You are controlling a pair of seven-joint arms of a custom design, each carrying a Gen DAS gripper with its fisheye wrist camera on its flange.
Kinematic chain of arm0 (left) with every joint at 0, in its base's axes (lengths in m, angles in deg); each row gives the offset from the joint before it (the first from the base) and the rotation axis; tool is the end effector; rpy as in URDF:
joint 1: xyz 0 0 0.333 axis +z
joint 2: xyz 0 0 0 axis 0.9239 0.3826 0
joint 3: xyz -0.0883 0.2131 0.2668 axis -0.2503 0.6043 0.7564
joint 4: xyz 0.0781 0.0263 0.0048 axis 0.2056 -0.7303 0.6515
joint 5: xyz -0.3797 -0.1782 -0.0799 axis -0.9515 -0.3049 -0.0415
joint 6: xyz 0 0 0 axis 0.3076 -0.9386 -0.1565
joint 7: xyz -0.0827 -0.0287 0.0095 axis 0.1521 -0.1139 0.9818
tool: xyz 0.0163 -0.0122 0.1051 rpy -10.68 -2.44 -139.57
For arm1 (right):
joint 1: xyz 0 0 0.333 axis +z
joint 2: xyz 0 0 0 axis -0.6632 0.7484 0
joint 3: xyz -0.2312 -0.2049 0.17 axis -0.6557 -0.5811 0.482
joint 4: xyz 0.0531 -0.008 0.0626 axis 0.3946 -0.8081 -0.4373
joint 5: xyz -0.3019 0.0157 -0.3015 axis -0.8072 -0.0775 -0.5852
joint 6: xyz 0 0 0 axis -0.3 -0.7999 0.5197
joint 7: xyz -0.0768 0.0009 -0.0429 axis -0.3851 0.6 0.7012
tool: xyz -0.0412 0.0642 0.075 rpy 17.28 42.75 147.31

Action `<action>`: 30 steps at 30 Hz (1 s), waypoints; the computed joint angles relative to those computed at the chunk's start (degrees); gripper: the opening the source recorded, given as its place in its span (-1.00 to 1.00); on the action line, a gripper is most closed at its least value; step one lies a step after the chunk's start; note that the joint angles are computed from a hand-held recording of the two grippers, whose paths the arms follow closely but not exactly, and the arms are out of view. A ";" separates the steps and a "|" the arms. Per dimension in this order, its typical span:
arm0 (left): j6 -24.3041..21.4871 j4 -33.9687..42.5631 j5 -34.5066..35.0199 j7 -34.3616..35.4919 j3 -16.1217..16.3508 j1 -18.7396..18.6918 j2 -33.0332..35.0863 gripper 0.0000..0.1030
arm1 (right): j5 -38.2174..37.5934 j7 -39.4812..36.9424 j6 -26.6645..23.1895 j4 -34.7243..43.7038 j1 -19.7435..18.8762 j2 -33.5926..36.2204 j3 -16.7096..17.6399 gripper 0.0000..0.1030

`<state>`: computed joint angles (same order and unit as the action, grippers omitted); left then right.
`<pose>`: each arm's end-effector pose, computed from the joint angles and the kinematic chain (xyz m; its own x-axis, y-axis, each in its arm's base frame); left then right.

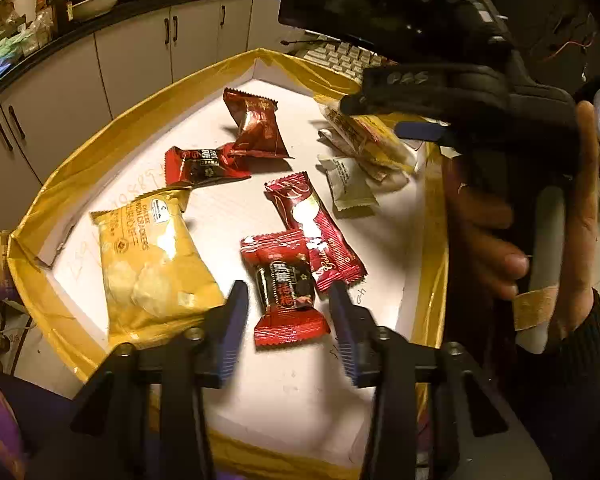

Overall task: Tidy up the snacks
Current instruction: 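Carry both snacks into the box and open both tools to drop them, then grasp the green pea snack bag with the right tool while the left grasps a clear white packet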

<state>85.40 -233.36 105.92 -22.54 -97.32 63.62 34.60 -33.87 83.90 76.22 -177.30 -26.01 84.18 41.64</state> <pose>0.4575 -0.1872 0.3611 0.3203 -0.9307 0.1769 -0.7447 -0.3627 -0.5602 0.6598 0.2929 0.3858 0.5268 -0.8017 -0.2824 -0.7634 -0.3003 -0.5719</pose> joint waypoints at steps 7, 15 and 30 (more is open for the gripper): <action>-5.20 -0.09 11.99 -13.01 -2.58 -0.25 -3.76 0.12 | 34.14 -31.27 -1.56 -13.14 -10.58 -14.68 7.31 0.47; -8.06 0.54 9.48 -11.55 -2.27 -2.43 -5.53 0.18 | 43.59 -38.91 -13.35 -26.48 -11.16 -24.43 -1.99 0.48; -5.73 10.27 10.13 -6.43 -4.39 -8.77 3.17 0.18 | 51.13 -41.14 -7.00 -32.40 -11.72 -25.97 -14.80 0.37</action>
